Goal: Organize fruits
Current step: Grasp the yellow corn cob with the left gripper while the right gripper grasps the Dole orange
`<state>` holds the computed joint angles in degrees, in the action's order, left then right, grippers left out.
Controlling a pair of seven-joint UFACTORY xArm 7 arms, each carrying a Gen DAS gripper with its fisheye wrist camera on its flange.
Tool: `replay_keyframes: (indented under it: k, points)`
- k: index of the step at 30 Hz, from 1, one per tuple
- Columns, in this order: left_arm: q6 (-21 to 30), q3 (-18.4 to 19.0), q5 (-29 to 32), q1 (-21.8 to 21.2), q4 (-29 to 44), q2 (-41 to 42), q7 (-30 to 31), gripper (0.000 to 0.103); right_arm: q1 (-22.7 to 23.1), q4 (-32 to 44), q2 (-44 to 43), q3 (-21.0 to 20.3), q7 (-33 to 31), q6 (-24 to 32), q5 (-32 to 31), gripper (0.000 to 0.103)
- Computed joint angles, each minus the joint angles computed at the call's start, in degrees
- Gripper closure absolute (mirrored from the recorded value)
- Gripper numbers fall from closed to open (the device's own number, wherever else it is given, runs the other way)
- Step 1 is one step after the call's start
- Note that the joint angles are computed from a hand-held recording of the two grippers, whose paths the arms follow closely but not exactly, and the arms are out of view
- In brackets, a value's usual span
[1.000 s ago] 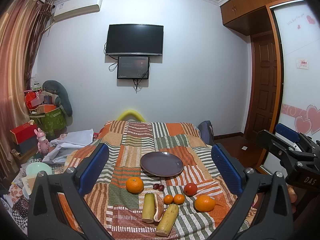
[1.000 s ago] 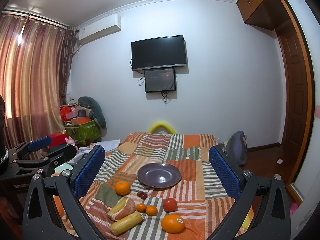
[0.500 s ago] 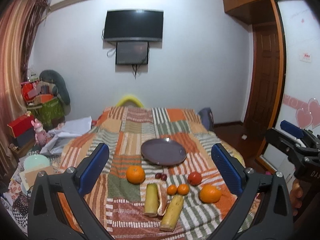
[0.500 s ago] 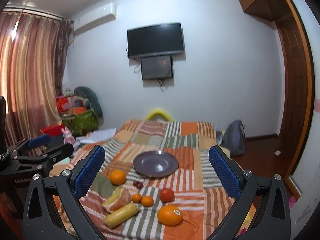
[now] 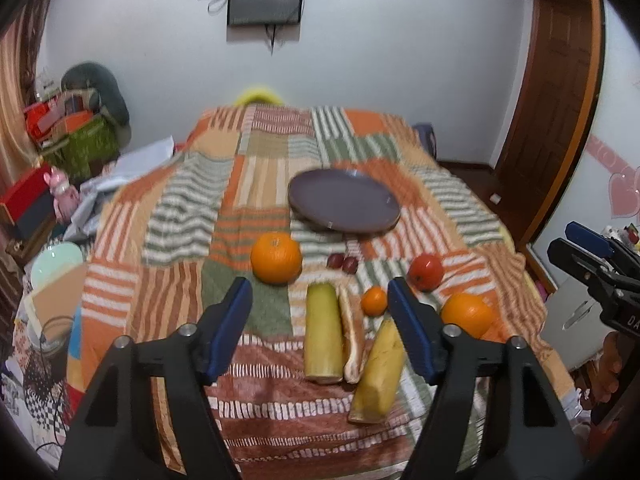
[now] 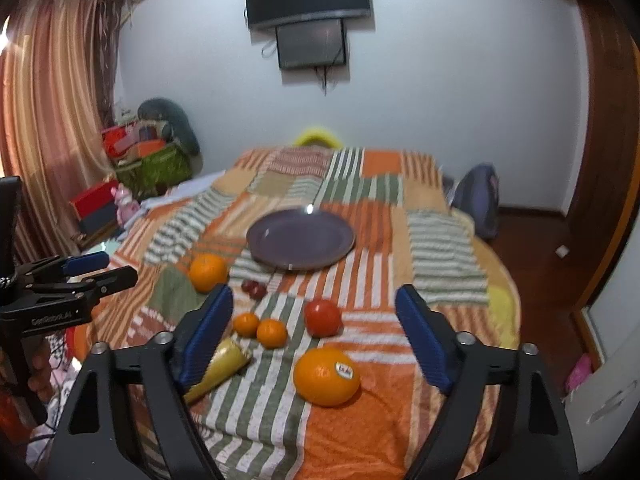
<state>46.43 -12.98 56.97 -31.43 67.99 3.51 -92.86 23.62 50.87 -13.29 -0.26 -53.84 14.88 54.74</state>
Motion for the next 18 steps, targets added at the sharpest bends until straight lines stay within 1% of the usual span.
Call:
replay_keyframes:
  k: [1,2,4,5,6,7,13,18]
  points:
    - [-1.1,0.3,-1.0,0.4,-0.5,0.3,0.6,0.039,-0.6,0.7,1.1,-0.4,0.9,2.2,-1.0,0.032]
    - [-1.8,0.5,-1.7,0.7,-0.7,0.6,1.2,0.04,-1.2,0.9,1.6,-0.1,1.8,3.2,-1.9,0.034]
    - [-3.8,1.1,-4.0,1.5,-1.7,1.1,2.7,0.048,-2.7,1.2,2.7,0.6,3.9,5.2,-4.4,0.038]
    - [-4.5,1.3,-4.8,1.7,-2.0,1.4,3.2,0.049,-3.5,1.3,3.4,1.0,5.3,6.2,-6.0,0.04]
    - [-5.7,1.6,-6.1,2.1,-2.4,1.8,4.1,0.051,-4.4,1.3,4.0,1.5,7.4,6.8,-7.9,0.041]
    - [-6.3,1.8,-6.8,2.2,-2.6,2.0,4.6,0.052,-5.0,1.5,4.5,1.9,8.8,7.3,-9.0,0.041]
    - [-9.9,3.1,-9.9,2.7,-2.8,4.3,7.4,0.052,-6.3,0.8,5.8,3.2,10.6,8.1,-11.7,0.041]
    - [-10.8,4.2,-13.5,2.5,-1.6,6.6,10.9,0.052,-7.5,2.7,9.3,4.1,11.7,10.5,-11.9,0.041]
